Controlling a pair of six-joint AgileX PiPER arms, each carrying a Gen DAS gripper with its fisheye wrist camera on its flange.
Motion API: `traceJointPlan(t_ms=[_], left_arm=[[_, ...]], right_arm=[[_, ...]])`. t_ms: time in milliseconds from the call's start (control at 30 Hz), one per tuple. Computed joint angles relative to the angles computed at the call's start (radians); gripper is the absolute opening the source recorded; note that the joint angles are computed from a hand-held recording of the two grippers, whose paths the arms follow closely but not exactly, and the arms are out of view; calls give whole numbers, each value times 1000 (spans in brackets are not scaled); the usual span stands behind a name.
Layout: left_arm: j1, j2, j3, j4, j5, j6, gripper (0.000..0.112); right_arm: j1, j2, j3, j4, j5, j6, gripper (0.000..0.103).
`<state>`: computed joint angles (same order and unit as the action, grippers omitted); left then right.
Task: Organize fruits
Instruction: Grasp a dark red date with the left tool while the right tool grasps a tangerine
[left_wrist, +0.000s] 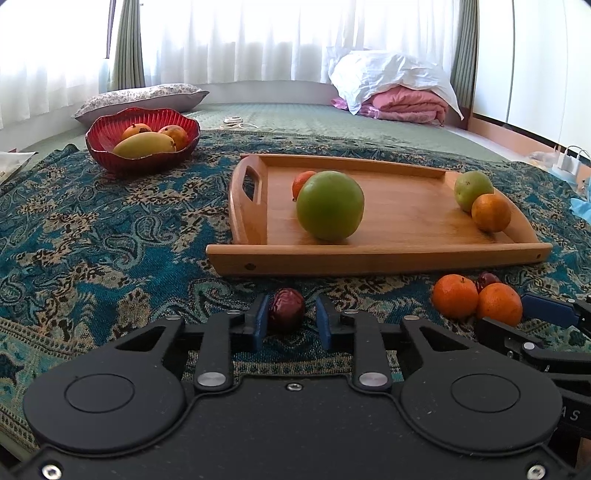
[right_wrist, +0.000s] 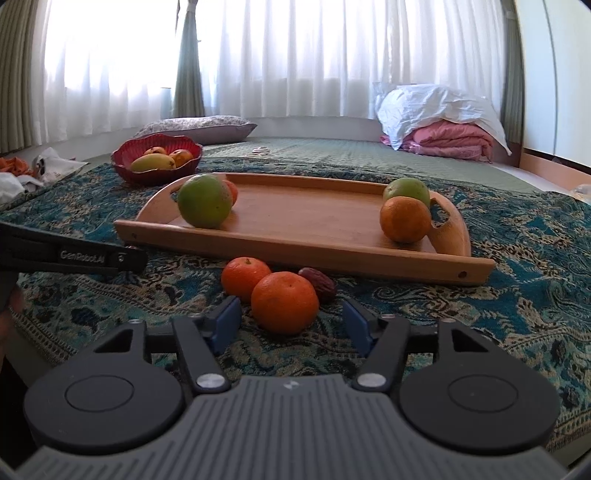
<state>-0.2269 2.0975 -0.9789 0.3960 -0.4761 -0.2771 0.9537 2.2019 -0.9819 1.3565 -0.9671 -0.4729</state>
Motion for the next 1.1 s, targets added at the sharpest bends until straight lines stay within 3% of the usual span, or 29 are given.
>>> traceJointPlan(t_ms=[167,333,533,733,900,1100], left_arm=[[-4,-5,5,-12,-9,18,23],[-9,-6,2,-23,-6,31,22],[-10,8,-15,-22,19,34,22],[-15,12,-12,-55,10,64,20],[-30,-15,16,-117,-35,141,19],[-37,-49,10,-50,-30,59,19]], right_arm=[[-4,-8,3,-11,15,-2,72],[-8,-9,-4,-17,27,-11,52],[-17,-14,-10,-13,39,-9,44],[-21,-22,0,-24,45,8,42],[-5,-28,1,-9,0,10,41],[-17,-58,15,-20,-47,26,41]])
